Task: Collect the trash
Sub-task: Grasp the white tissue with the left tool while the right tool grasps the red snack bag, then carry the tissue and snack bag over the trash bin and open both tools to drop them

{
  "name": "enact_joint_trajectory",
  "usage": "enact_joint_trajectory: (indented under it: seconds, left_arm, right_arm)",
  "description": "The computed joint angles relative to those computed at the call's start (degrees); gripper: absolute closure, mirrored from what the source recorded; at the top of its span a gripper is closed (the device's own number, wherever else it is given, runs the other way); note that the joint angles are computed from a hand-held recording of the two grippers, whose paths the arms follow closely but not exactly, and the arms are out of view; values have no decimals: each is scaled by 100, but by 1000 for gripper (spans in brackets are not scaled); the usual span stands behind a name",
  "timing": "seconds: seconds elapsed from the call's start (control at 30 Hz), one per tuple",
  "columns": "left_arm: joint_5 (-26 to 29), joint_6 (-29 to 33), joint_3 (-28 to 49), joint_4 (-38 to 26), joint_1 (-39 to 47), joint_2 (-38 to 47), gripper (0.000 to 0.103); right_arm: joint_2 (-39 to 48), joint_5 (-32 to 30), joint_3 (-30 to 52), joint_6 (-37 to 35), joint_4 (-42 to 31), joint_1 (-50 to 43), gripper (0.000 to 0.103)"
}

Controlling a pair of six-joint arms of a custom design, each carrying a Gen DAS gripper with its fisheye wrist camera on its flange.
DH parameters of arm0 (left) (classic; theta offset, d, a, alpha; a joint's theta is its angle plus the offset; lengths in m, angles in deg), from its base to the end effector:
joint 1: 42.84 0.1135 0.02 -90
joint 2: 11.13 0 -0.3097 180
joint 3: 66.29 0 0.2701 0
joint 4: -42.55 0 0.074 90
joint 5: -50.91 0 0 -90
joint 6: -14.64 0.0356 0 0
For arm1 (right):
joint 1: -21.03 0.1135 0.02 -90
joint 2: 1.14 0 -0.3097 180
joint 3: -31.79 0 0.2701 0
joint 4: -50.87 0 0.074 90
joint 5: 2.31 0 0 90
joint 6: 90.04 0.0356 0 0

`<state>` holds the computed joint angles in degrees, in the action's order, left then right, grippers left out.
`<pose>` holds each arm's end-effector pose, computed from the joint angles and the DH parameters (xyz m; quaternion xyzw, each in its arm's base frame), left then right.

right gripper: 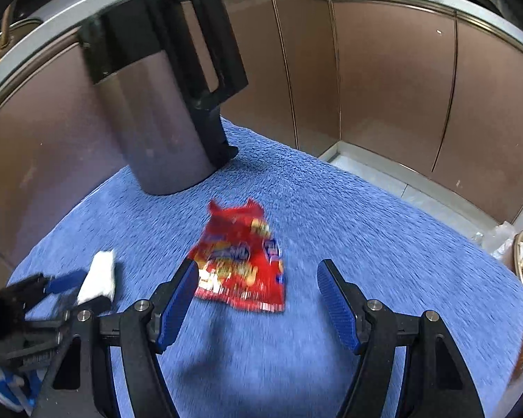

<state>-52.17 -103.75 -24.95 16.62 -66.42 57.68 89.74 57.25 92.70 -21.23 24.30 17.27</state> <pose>0.1980 -0.0776 0.1904 -0.0753 0.9409 -0.0395 0.3278 0.3170 -0.0028 0.2009 -0.2147 0.9020 0.1855 0.3255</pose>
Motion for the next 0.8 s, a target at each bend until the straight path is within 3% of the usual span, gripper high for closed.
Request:
enact_joint_trajectory:
  seconds: [0.03,0.1,0.27,0.37,0.57,0.63,0.8]
  left_arm:
    - [46,35,-36,13,42,-60,54]
    - [5,18,-57,12,53,-74,59]
    - [-125,-58,-102,10,-11,-137,78]
    - [-194,-61,-115,31,-96,-152,90]
    - [-671,-327,-181,-161,-442,-532,92]
    - [-605,-528,-202,-379,-543,-861,93]
    - [-1691,-1547,149,-1831,-1868,-1650,93]
  right_arm:
    - [119,23,59,60,49,40,35]
    - [354,44,175,170,103,99,45]
    - [544,12,220,90,25,158,80]
    - [411,-98,110,19,18,134,92]
    - [-250,-348,-307,-194,-182,-42,96]
    - [-668,-563,-487,-329,-434,-231,96]
    - [-1858,-1290,-736,-1163,-1671,-1185,96]
